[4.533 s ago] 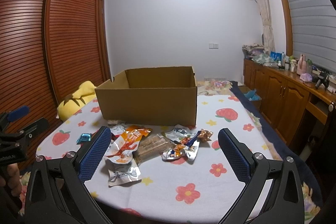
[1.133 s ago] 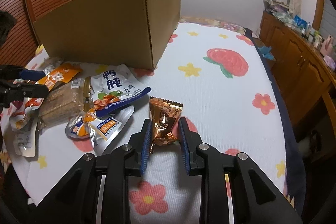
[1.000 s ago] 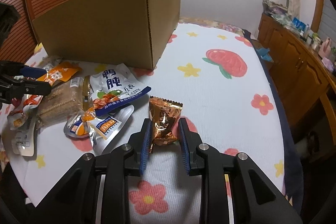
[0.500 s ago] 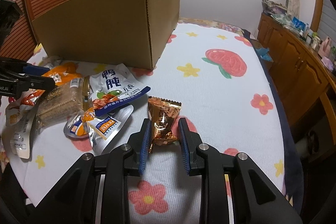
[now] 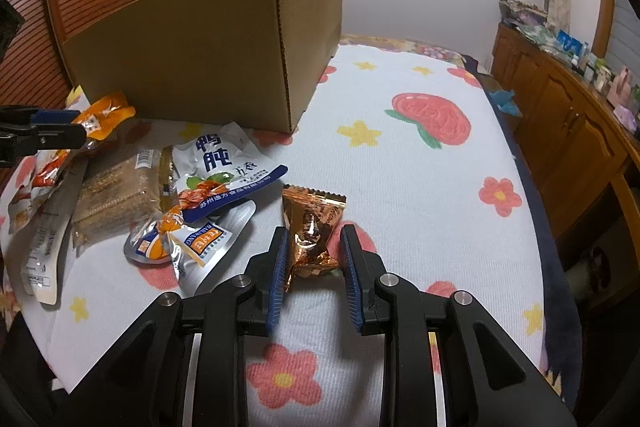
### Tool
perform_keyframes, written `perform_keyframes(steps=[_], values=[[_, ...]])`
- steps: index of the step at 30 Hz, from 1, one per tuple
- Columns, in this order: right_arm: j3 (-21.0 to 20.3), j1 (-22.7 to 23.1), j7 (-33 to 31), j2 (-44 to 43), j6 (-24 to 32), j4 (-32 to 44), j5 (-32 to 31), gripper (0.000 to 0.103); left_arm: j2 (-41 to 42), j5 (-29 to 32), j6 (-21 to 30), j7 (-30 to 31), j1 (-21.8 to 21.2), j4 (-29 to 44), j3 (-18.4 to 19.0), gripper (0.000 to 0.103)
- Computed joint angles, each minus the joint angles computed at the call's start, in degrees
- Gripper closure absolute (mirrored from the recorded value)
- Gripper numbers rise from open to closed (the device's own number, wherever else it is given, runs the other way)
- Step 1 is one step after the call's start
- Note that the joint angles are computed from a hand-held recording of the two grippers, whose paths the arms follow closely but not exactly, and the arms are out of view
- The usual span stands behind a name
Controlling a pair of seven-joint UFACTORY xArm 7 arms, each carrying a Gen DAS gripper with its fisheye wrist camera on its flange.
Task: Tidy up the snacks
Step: 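Carry the orange bag and gold candy over the cardboard box with both tools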
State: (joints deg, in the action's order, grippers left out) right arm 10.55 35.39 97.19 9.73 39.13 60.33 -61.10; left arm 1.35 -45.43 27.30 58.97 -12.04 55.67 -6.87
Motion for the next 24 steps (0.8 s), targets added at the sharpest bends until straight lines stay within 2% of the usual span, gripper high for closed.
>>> perform_keyframes(steps=[4, 11, 18, 24], values=[[-0.20, -0.26, 2.01, -0.90, -1.31, -0.94, -1.51, 0.081, -1.24, -2.84, 0.15, 2.70, -0.12, -0.27, 0.07, 0.049], [1.27, -0.82, 5.73, -4.47, 0.42, -2.75, -4.07, 0.081, -3.47, -6.22, 0.63, 5.34, -0.86, -0.86, 0.99, 0.049], [3.60, -0.75, 3.14, -5.97, 3.36, 0.54, -5.84, 0.081, -6.39, -9.29, 3.22, 7.45, -1.56, 0.09, 2.50, 0.049], [3.43, -0.26, -2.22, -3.77, 2.96, 7.03, -7.30, 0.081, -6.92, -9.35, 5.59, 8.21, -1.66, 4.11, 3.58, 0.049]])
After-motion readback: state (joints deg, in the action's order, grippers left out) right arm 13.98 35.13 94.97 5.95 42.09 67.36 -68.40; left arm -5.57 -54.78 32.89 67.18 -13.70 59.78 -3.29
